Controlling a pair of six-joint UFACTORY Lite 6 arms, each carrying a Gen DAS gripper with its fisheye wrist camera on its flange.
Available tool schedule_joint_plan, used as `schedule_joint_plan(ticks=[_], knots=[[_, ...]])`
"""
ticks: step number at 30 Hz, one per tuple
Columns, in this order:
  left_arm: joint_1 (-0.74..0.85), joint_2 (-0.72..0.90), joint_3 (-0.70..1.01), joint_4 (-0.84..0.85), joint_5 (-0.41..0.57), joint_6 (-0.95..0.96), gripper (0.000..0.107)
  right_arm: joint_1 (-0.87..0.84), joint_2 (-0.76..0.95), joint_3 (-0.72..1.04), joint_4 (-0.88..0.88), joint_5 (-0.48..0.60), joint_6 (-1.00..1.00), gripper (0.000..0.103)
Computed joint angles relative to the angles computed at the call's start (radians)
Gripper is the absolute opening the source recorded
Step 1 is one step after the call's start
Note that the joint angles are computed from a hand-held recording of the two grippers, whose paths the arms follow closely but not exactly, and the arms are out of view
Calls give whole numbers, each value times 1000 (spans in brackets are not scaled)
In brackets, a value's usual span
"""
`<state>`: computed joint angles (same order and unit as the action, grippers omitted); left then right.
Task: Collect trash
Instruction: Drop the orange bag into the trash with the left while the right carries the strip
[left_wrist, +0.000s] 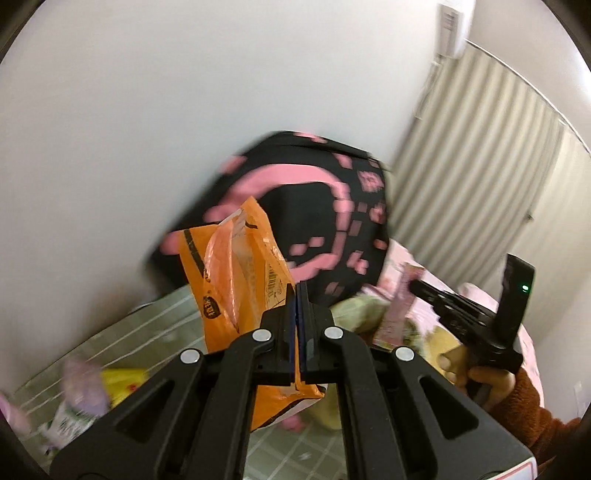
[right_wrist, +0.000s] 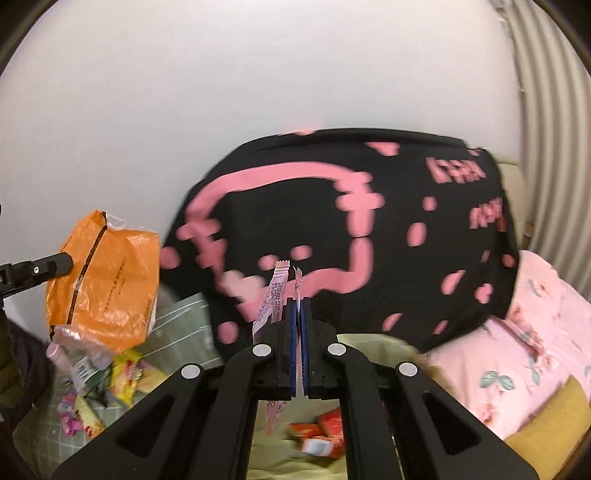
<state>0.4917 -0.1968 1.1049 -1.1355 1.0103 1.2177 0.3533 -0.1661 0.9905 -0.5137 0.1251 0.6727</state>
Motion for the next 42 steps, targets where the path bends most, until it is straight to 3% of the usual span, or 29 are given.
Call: schedule_joint_plan(ticks=[9,15,18,22,28,37,41,42], knots=[[-388,144,95,-45,-72,-86,1,-273,-186,-113,633,37,-680,4],[-598,354,153,-39,-146,-127,1,-421,-267,-159,845,84,-924,4],[-705,434,160,55,-295,-167,1,-467,-298,-177,906,103,-993,4],[-762,498,145,141,-390,-235,1,-507,-322,-197,958,124,-1056,4],[-748,539,136,167,-419,-248,3,-512,-339,-221,950,131,-1047,4],[-785,504,61,361,-562,-382,5,-453,-312,-202,903,123,-996,4],[-761,460,21,289,-538,-311,5,-439,-295,-198,969,118,-1055,4],[-749,450,17,261,-522,-289,10,-436,-292,-199,984,117,-1068,4]])
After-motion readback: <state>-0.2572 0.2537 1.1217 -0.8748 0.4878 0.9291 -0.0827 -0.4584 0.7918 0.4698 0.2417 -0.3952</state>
